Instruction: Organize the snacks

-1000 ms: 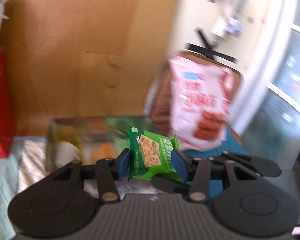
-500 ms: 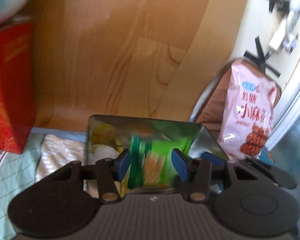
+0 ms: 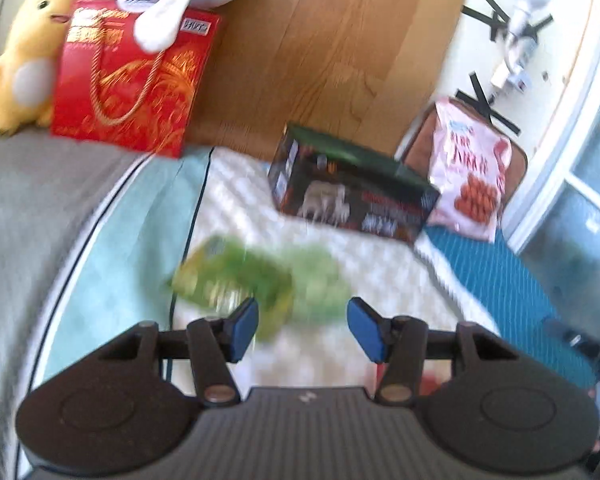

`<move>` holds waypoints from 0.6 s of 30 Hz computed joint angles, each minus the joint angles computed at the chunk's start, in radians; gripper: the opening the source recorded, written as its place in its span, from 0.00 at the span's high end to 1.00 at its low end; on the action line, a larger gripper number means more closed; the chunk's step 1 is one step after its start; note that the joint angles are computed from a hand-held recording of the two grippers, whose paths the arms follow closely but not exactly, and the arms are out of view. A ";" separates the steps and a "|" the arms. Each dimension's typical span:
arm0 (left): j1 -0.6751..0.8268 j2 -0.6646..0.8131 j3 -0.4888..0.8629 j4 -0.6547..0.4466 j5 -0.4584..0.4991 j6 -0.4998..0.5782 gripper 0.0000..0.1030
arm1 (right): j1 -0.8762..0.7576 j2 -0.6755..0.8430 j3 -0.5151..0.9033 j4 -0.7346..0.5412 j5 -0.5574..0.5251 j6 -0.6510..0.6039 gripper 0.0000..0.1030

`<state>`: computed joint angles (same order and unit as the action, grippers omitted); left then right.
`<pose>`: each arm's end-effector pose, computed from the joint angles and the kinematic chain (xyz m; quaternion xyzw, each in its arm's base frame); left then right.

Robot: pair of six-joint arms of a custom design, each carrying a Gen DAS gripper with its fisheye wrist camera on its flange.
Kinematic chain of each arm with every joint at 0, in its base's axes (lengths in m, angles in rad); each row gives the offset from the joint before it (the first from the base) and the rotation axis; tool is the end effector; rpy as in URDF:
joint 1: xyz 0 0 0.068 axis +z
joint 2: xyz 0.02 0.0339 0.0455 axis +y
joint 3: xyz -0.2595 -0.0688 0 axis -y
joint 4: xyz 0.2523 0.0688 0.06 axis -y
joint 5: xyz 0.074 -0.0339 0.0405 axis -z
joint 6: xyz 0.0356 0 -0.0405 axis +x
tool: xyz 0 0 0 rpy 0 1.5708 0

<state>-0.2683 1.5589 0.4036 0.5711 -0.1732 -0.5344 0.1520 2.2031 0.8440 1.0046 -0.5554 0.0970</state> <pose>0.2568 -0.0642 0.1062 -0.1570 0.8643 -0.1142 0.4640 0.3756 0.0765 0.0526 -0.1783 0.7847 0.2915 0.5173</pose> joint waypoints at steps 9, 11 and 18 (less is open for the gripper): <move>-0.232 0.124 -0.068 0.145 -0.262 -0.042 0.50 | 0.036 -0.056 -0.197 0.100 0.033 0.116 0.06; -0.252 0.137 -0.064 0.146 -0.290 -0.032 0.51 | 0.058 -0.054 -0.249 0.125 0.045 0.120 0.06; -0.338 0.182 0.028 -0.003 -0.450 0.008 0.50 | 0.185 0.147 -0.406 0.564 0.247 0.107 0.04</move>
